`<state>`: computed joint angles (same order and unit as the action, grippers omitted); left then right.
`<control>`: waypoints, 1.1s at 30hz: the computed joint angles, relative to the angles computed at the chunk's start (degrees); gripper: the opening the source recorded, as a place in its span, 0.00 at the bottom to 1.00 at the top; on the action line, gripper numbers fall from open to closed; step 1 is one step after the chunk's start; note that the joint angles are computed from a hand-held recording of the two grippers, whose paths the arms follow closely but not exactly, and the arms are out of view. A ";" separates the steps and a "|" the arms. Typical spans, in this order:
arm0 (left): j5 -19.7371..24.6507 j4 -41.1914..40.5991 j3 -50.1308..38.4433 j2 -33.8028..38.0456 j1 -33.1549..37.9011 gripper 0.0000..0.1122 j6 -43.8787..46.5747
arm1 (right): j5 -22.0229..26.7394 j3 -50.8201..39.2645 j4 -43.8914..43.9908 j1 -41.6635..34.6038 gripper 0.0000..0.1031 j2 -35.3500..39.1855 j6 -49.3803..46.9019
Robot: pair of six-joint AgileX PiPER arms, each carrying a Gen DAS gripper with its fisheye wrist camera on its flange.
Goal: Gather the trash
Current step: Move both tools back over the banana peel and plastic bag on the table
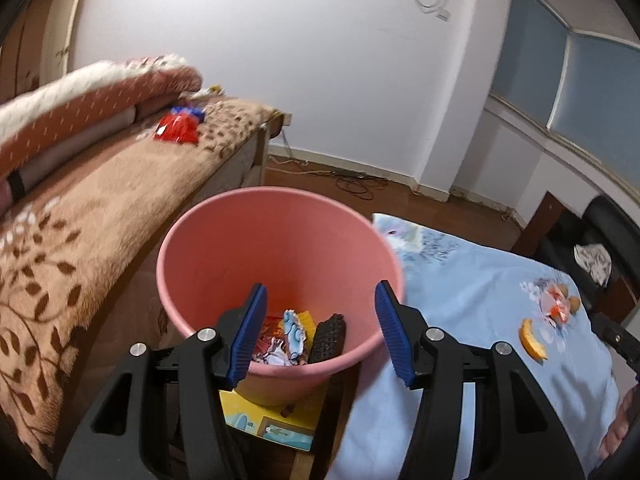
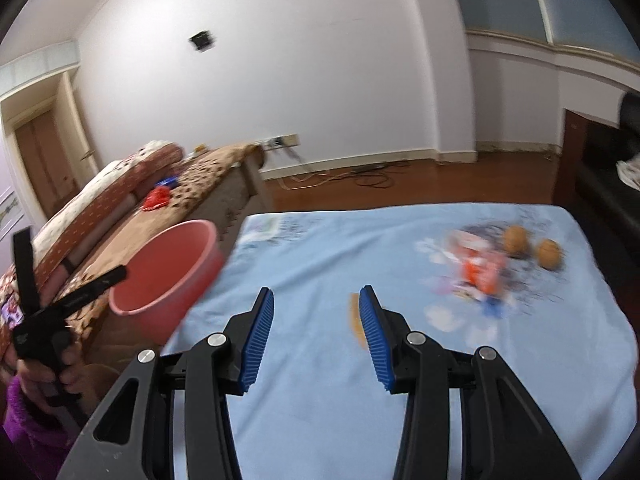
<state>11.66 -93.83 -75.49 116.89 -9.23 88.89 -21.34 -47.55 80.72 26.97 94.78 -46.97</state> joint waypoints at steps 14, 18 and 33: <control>4.85 39.51 -5.27 -1.22 -13.05 0.50 -35.84 | 0.19 14.35 -15.30 -9.11 0.43 -6.73 20.84; 7.67 51.76 -11.29 3.31 -17.19 0.50 -50.36 | 0.21 16.10 -20.65 -11.10 0.43 -6.72 26.48; 18.50 77.05 -38.76 24.02 -26.26 0.50 -79.60 | 2.03 16.65 -38.39 -18.49 0.43 -4.64 44.00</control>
<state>30.16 -16.78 -114.24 140.90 -35.49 9.30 -19.32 -30.91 42.33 8.47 90.14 -2.96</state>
